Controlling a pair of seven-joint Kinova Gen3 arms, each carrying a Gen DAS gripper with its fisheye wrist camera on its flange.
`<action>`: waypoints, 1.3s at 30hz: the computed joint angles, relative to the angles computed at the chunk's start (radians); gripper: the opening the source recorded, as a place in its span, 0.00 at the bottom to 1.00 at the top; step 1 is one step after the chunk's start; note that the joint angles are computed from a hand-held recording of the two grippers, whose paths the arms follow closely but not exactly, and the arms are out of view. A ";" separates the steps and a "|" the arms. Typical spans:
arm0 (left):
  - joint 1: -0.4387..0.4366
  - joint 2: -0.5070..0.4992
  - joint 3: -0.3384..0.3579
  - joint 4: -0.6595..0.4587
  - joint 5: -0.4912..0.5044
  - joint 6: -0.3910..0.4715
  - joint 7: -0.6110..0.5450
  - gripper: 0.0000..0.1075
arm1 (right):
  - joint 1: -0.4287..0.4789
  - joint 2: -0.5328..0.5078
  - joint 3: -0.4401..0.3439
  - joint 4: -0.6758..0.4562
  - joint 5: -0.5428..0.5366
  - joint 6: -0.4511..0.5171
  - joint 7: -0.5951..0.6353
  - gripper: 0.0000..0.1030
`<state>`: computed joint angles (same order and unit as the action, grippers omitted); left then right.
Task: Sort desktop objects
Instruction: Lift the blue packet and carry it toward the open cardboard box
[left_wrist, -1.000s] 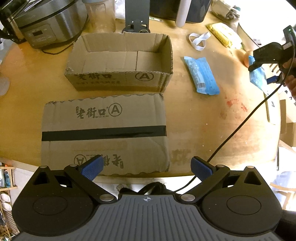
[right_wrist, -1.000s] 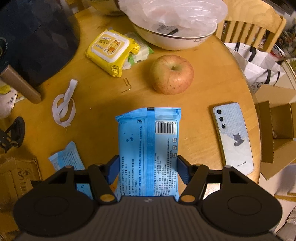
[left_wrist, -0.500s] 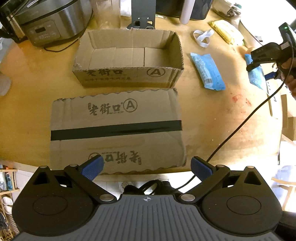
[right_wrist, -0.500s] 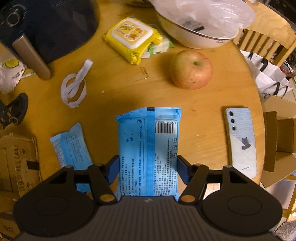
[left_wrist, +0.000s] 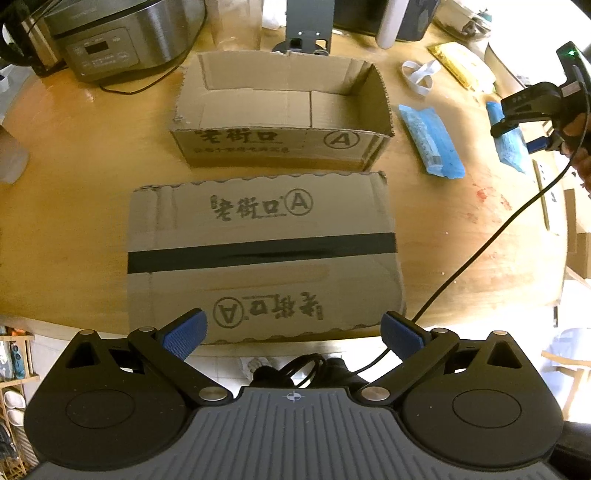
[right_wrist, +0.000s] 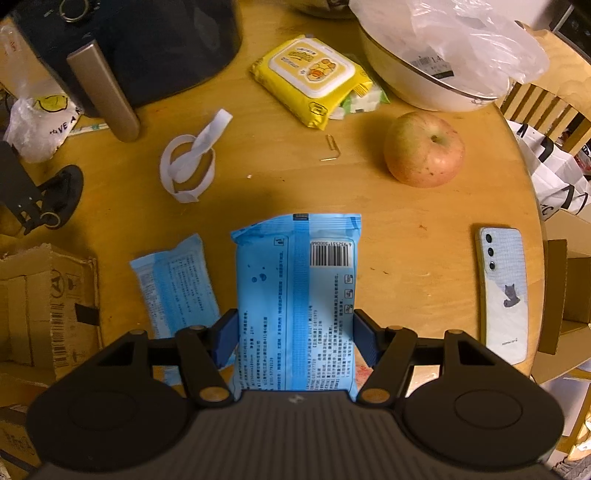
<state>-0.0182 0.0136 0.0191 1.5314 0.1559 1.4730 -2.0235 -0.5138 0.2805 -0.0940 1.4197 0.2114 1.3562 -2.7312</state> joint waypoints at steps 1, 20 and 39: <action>-0.003 0.001 -0.003 -0.001 0.000 -0.001 -0.003 0.96 | -0.002 0.002 -0.001 -0.004 0.002 0.002 0.000 0.62; -0.070 0.017 -0.037 -0.040 0.023 0.026 -0.068 0.96 | -0.057 0.053 -0.002 -0.129 0.002 0.074 -0.002 0.62; -0.130 0.046 -0.056 -0.074 0.032 0.042 -0.117 0.96 | -0.118 0.180 0.020 -0.334 -0.014 0.129 0.037 0.62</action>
